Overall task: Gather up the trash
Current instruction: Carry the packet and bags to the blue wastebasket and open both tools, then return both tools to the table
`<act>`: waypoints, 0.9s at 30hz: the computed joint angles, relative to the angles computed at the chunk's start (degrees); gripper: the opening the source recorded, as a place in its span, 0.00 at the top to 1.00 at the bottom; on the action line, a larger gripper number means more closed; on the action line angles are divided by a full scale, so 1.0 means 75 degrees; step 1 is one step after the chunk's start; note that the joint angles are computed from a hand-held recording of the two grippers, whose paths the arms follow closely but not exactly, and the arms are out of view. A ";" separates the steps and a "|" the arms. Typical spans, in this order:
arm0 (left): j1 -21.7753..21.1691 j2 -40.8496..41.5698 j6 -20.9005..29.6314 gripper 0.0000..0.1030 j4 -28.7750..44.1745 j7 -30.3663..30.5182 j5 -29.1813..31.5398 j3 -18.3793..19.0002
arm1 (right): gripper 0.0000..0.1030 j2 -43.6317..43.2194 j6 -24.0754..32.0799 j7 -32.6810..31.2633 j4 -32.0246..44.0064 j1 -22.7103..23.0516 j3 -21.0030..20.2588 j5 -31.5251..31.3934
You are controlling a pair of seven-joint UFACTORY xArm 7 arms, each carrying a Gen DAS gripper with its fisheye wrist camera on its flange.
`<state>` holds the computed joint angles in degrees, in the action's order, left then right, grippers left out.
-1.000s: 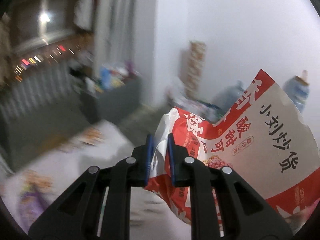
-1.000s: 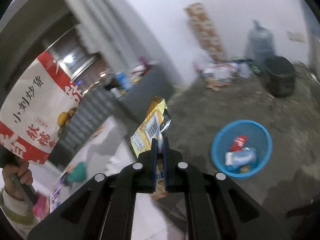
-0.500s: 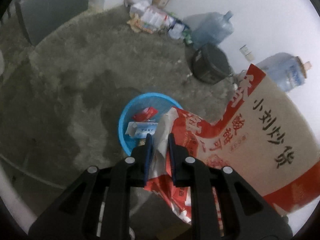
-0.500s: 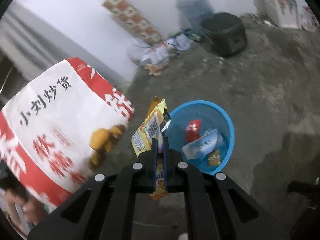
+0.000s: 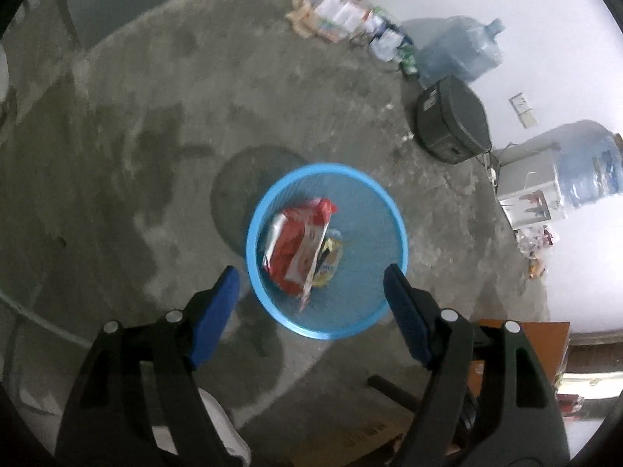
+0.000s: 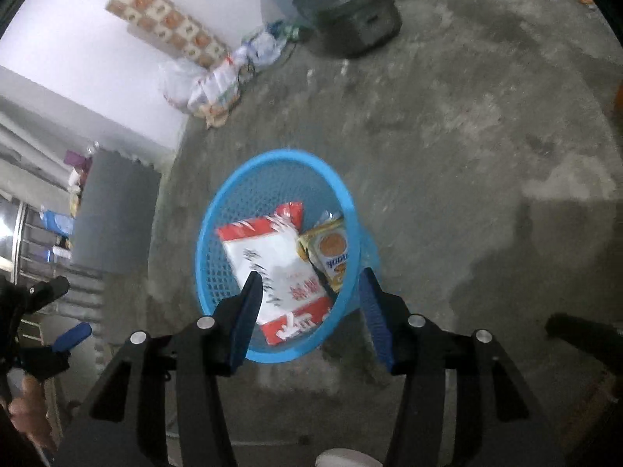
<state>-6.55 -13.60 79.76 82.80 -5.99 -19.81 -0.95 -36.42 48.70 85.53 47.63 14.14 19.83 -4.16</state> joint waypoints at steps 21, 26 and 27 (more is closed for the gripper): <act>0.0393 -0.1098 0.2758 0.31 0.4741 0.3361 -0.0869 0.3208 | 0.43 0.4094 0.2889 -0.1206 0.7994 0.0635 0.2989 -0.3211; 0.0007 -0.1153 0.3498 0.31 0.5855 0.4291 -0.0541 0.5467 | 0.41 0.6543 0.3553 -0.1484 1.0607 0.2697 0.3674 -0.4692; -0.0137 -0.1147 0.3570 0.31 0.6046 0.4388 -0.0394 0.5892 | 0.41 0.6970 0.3732 -0.1601 1.1177 0.3271 0.3625 -0.4983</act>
